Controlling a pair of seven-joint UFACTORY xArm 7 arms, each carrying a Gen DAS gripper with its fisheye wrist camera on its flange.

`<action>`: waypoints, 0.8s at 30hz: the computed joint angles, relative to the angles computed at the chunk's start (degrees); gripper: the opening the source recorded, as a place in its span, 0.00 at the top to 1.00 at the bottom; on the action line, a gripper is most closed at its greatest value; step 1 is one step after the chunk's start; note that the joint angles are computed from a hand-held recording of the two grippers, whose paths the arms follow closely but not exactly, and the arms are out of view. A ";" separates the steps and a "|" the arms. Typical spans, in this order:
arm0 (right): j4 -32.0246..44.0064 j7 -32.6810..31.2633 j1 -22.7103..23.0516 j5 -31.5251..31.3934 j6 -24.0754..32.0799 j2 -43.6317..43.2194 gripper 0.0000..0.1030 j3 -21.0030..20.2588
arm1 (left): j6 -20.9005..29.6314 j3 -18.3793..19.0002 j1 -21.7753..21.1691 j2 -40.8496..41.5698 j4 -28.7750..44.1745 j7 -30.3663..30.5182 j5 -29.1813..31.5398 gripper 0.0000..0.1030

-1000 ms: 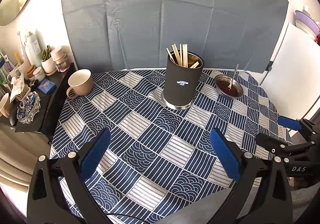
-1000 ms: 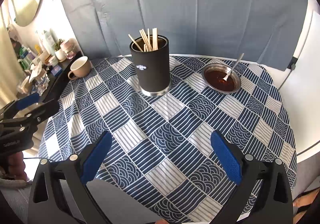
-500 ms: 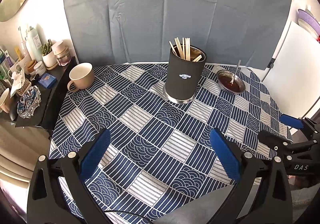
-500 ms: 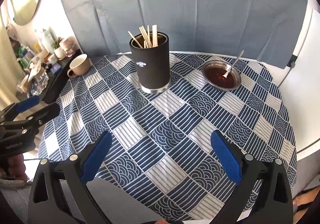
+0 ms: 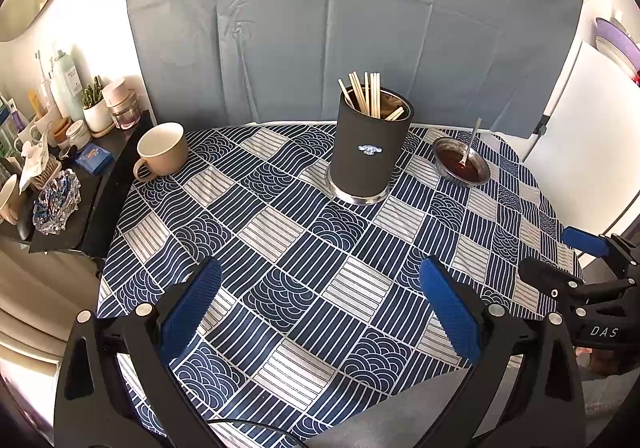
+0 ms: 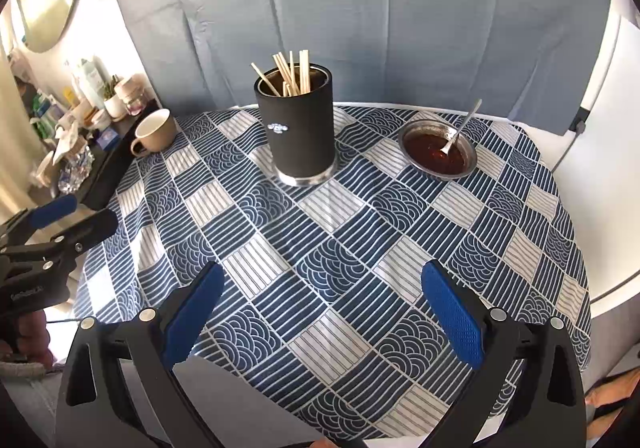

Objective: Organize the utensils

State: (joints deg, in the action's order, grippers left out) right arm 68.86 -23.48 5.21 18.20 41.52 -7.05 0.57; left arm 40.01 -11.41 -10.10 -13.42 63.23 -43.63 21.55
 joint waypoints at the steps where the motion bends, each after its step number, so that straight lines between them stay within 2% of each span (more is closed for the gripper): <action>1: -0.01 0.10 -0.01 -0.07 -0.06 0.01 0.08 0.03 | 0.04 -0.04 0.01 -0.01 0.01 -0.03 0.10 0.06; 24: -0.67 0.11 0.15 0.03 -0.51 -0.15 0.08 0.09 | 1.68 -0.02 -0.27 0.10 0.32 0.18 -0.11 0.06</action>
State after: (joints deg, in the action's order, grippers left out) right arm 68.19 -23.37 5.35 18.23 41.01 -7.20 0.66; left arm 41.70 -11.43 -10.37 -13.32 63.55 -43.45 21.44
